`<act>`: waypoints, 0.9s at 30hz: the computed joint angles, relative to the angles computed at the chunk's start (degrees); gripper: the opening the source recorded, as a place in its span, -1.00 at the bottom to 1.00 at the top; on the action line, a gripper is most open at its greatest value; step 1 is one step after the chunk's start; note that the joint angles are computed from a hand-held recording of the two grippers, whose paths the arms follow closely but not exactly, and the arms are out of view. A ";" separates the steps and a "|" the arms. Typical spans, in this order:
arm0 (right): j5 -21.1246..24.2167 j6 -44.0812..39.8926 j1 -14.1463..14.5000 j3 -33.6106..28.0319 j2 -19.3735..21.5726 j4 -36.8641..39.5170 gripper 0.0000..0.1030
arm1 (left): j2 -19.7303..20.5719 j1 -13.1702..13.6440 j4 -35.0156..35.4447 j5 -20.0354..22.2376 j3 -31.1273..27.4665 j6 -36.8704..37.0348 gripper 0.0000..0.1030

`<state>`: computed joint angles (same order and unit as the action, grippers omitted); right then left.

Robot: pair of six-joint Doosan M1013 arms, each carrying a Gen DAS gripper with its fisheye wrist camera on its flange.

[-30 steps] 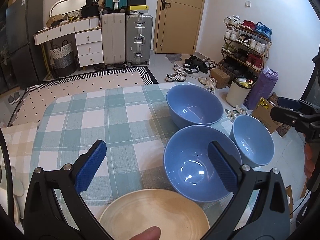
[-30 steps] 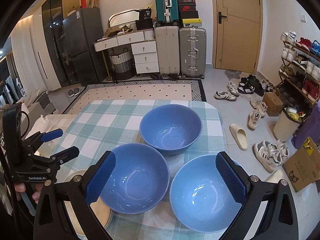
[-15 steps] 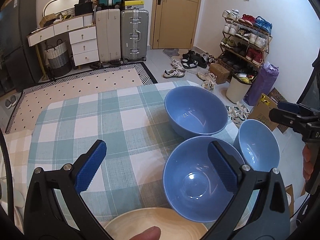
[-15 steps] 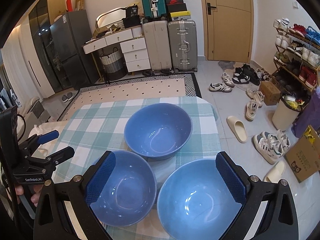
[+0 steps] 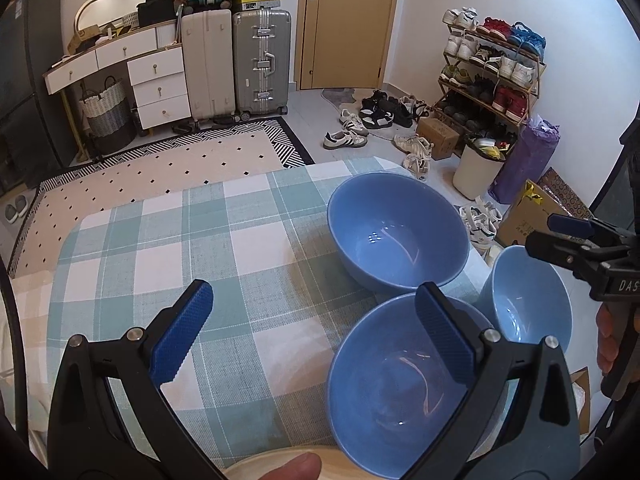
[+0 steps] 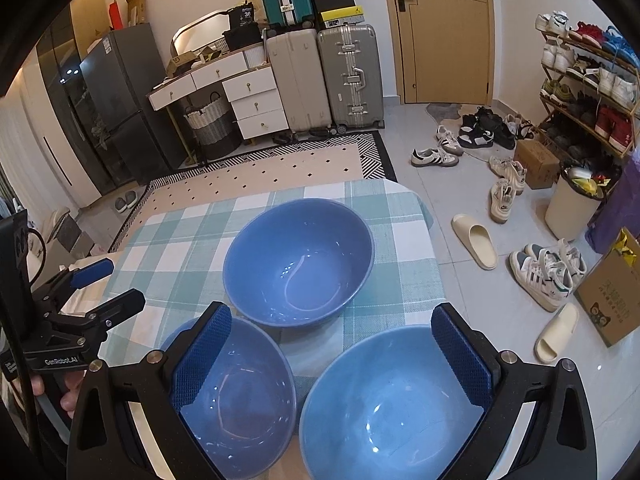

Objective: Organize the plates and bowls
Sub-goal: 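Move the left gripper to the rim of a large blue bowl, then close the left gripper on the blue bowl's rim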

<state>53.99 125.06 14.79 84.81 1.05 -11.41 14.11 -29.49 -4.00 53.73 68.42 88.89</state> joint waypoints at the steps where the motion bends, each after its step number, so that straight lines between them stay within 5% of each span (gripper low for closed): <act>1: -0.08 -0.21 -0.18 0.13 0.13 0.26 0.98 | 0.31 0.00 -0.01 0.19 -0.25 -0.04 0.95; 27: -2.39 -3.97 -3.95 0.43 4.53 7.02 0.97 | 9.09 -0.03 -4.44 5.58 -7.43 2.32 0.81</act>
